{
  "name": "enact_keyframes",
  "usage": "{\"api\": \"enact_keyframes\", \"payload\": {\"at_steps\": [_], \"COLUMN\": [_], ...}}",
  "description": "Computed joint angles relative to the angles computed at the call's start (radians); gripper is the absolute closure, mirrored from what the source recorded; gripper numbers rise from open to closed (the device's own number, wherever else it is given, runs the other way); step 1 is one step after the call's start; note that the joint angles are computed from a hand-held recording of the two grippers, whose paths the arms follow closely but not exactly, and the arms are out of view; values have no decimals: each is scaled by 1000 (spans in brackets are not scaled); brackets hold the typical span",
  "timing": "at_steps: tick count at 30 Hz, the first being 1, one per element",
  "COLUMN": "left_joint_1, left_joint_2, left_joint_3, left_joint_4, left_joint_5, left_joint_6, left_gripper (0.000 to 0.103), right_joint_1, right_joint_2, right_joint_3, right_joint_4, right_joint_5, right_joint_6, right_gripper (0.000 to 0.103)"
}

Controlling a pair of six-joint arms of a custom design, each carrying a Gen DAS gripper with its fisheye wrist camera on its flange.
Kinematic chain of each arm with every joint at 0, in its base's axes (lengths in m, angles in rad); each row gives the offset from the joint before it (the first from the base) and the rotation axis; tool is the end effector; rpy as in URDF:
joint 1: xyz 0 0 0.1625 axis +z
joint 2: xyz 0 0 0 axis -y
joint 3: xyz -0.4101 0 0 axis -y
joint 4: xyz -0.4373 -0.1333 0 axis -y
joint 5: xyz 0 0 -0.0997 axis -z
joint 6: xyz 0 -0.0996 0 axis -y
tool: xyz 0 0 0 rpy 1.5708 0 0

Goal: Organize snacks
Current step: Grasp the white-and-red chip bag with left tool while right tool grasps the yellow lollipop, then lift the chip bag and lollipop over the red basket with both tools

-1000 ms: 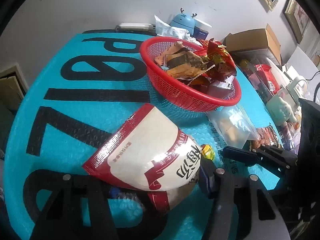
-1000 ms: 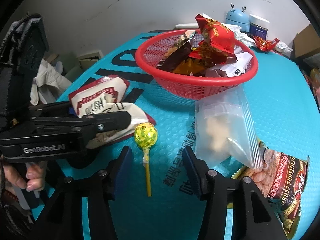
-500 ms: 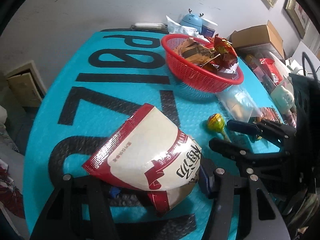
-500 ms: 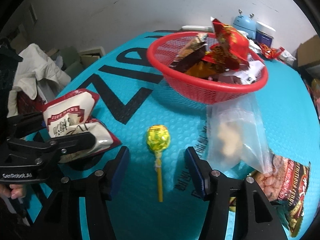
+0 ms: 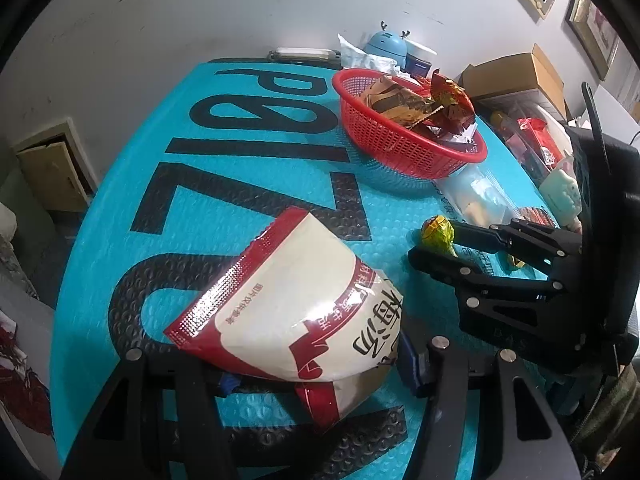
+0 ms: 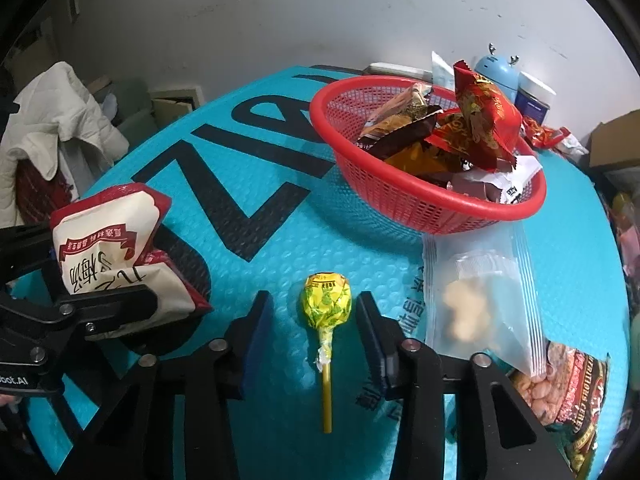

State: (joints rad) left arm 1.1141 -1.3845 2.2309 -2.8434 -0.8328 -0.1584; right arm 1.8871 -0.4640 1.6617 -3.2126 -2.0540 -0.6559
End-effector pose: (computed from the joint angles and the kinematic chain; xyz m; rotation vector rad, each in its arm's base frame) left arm -0.0350 -0.5254 0.2121 0.1612 2.4521 -0.7917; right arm 0.2862 -0.5945 -0.0980 1.0690 -2.3276 0.4626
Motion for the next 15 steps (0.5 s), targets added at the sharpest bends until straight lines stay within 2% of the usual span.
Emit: {"api": "enact_keyframes", "payload": {"at_steps": [3, 15], "left_joint_1": [-5, -45], "left_joint_2": [-3, -35], "left_joint_3": [5, 50], "left_joint_4": [1, 8], "left_joint_5": [14, 50], "left_joint_6": [-12, -104], "left_gripper": [44, 44], "right_joint_1": [1, -11], "right_joint_2": [0, -66], "right_joint_3": [4, 81], "right_joint_4": [-9, 10], "right_joint_5": [1, 58], "right_joint_6": [-2, 16], "right_gripper": [79, 79]}}
